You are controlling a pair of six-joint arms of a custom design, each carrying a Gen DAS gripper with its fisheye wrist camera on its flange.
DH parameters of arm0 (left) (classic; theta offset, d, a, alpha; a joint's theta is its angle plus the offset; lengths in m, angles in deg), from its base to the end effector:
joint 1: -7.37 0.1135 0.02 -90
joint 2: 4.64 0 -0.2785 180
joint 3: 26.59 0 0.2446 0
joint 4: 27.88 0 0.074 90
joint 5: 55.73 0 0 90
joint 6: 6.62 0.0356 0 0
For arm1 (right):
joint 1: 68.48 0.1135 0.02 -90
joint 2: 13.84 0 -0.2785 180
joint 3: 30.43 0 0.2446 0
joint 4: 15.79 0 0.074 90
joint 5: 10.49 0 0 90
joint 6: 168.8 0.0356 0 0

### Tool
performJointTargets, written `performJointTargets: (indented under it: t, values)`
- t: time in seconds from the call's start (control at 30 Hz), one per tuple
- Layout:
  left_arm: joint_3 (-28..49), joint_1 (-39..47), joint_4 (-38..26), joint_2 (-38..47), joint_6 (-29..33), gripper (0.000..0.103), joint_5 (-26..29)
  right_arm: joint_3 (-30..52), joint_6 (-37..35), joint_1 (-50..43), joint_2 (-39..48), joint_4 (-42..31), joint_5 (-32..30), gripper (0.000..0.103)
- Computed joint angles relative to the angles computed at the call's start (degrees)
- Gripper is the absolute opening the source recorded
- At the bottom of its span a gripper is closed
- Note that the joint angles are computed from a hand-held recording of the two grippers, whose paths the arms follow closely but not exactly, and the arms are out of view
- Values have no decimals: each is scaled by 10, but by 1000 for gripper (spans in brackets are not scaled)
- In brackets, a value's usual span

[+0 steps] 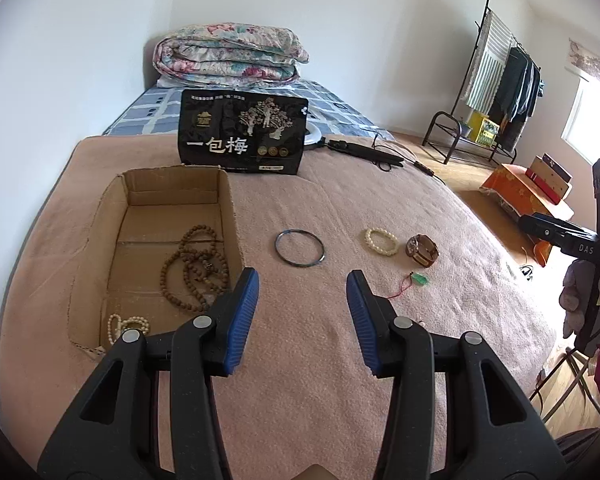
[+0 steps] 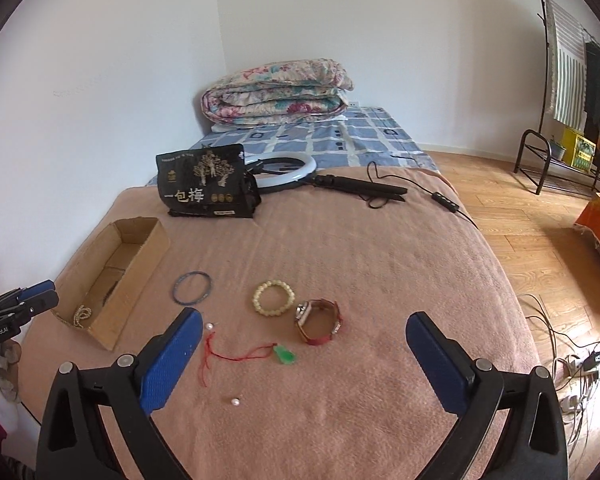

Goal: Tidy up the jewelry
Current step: 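Move both grippers to the red string and grasp its white pearl end with the left gripper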

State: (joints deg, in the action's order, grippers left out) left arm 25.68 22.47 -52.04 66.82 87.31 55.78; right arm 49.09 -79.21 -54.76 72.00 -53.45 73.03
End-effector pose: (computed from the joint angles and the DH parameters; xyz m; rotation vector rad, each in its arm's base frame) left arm 0.2355 0.0500 0.2236 -0.0359 2.2769 -0.2634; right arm 0.3115 0.0802 0.2884 -0.3443 2.3201 0.2473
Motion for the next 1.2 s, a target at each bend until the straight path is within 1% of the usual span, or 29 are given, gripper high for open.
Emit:
performJointTargets:
  t: [0.17,0.27,0.37,0.43,0.5,0.57,0.63,0.7,0.73,0.77,0.8,0.83,0.9,0.93,1.03,1.1,1.2]
  values:
    - [0,-62,27,28,-22,46,-27,-37,-30,-31,-7,22,-9,103]
    - [2,-97,45,50,-33,46,-40,-56,-48,-43,-7,38,-29,103]
    - [5,-126,61,76,-41,46,-51,-72,-63,-45,-4,53,-43,102]
    - [8,-142,71,96,-47,46,-56,-78,-73,-42,5,60,-53,100]
    - [14,-155,83,120,-55,46,-61,-77,-86,-39,21,60,-66,95]
    - [20,-167,94,145,-61,46,-67,-77,-97,-35,38,63,-72,93]
    - [27,-176,106,170,-63,46,-75,-78,-105,-32,55,71,-76,89]
    - [36,-181,115,193,-67,46,-75,-69,-111,-31,77,67,-89,80]
    - [42,-183,120,206,-71,46,-75,-64,-112,-31,89,64,-98,79]
    - [47,-185,125,218,-74,45,-77,-60,-114,-31,99,63,-106,75]
    - [53,-188,129,229,-77,38,-80,-58,-116,-30,108,63,-113,73]
    - [61,-191,132,243,-79,35,-83,-55,-118,-30,116,65,-119,71]
    - [75,-199,140,268,-80,34,-91,-51,-121,-28,131,69,-126,66]
    - [82,-204,143,281,-79,34,-97,-47,-122,-26,139,70,-128,65]
    - [107,-213,143,320,-75,28,-110,-35,-127,-23,163,69,-131,59]
    - [119,-215,147,342,-75,28,-115,-24,-132,-22,179,62,-138,50]
    - [131,-214,150,366,-75,27,-117,-10,-137,-19,199,55,-143,45]
